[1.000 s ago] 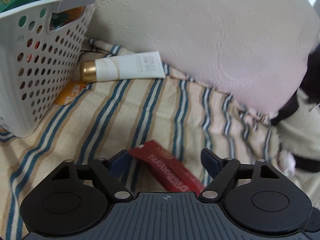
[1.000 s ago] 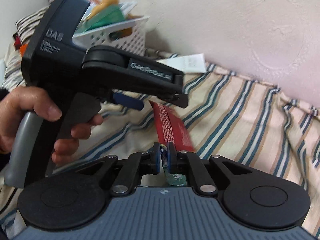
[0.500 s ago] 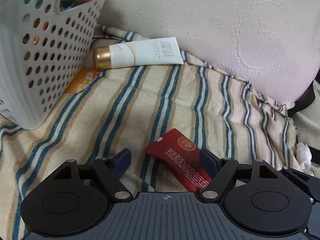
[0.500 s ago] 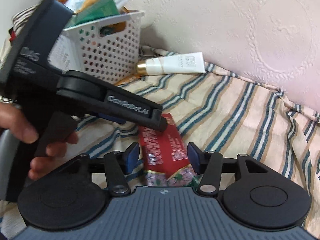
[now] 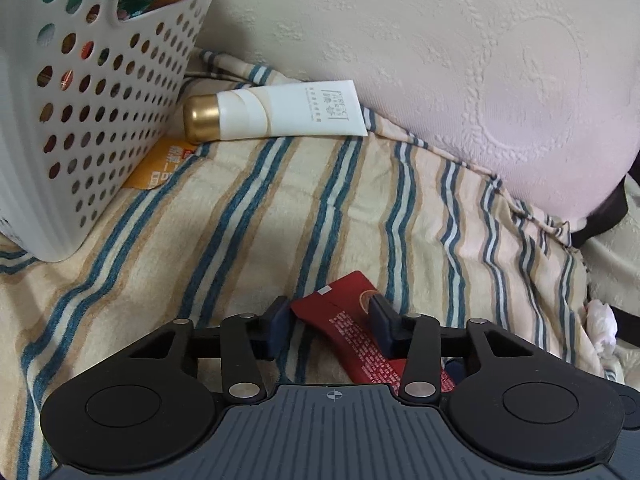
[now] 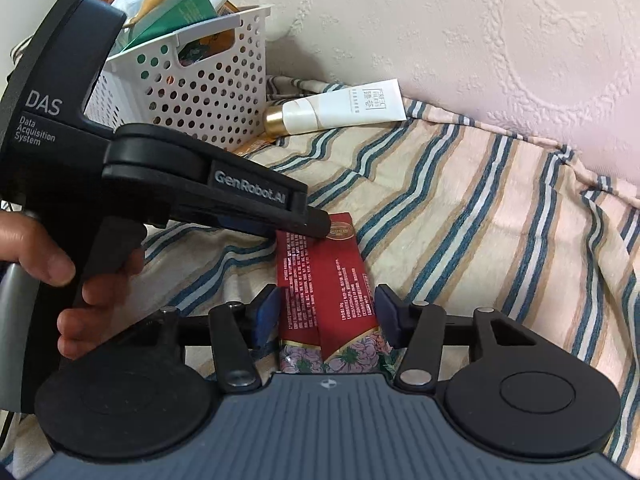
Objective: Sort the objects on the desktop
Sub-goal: 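Grasp the red packet with the right tool and lift it, then carry the red packet over the white basket and open the right tool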
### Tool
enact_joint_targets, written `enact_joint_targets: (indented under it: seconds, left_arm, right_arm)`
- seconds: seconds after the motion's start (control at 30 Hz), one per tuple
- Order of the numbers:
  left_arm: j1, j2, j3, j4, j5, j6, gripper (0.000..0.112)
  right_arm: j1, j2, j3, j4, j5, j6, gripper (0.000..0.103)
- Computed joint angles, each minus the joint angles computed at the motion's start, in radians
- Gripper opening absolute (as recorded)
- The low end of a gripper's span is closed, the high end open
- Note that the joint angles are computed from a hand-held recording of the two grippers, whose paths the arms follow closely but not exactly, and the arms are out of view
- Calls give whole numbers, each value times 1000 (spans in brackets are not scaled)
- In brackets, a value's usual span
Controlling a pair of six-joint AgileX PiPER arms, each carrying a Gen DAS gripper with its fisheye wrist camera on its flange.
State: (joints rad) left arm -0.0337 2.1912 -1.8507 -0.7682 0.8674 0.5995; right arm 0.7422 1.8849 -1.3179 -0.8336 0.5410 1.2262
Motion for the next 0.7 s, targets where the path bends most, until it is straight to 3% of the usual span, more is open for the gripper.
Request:
enact_joint_targets:
  seconds: [0.1,0.13,0.17,0.2,0.27,0.33,0.4,0.47,0.5,0.57,0.6,0.7]
  left_arm:
    - [-19,-2,5,5,-2,12,76]
    - [-31,-10,17,22,-20,16,76]
    - [-43,-22,33,45,-44,11,72]
    - [-47,-38,59,47,-67,25,57]
    - [-26,-36,56,-6,-26,73,44]
    - [-12,-49,74,-35,-4,93,44]
    - [-12,-62,101,-41,5,133,61]
    - [-14,-85,148,-52,-13,145,60]
    - [-18,-99,169,-49,-23,143,47]
    - [-21,-128,191,-32,-17,132,37]
    - [-14,-148,207,-42,-10,147,36]
    - [16,-211,243,-97,-2,211,33]
  right_arm:
    - [-9,29,-44,83,22,-96,64]
    - [-10,43,-65,110,40,-128,65]
    - [-7,49,-73,108,51,-125,64]
    - [-3,50,-81,109,65,-128,60]
    - [4,40,-82,131,84,-142,58]
    - [2,14,-57,155,81,-156,59]
    - [-4,-9,-34,190,72,-170,60]
    - [3,-19,-25,197,87,-166,59]
    - [16,-17,-29,181,106,-145,57]
    - [47,-9,-62,173,171,-131,51]
    - [60,-11,-74,169,196,-131,45]
    - [112,-32,-116,134,275,-97,43]
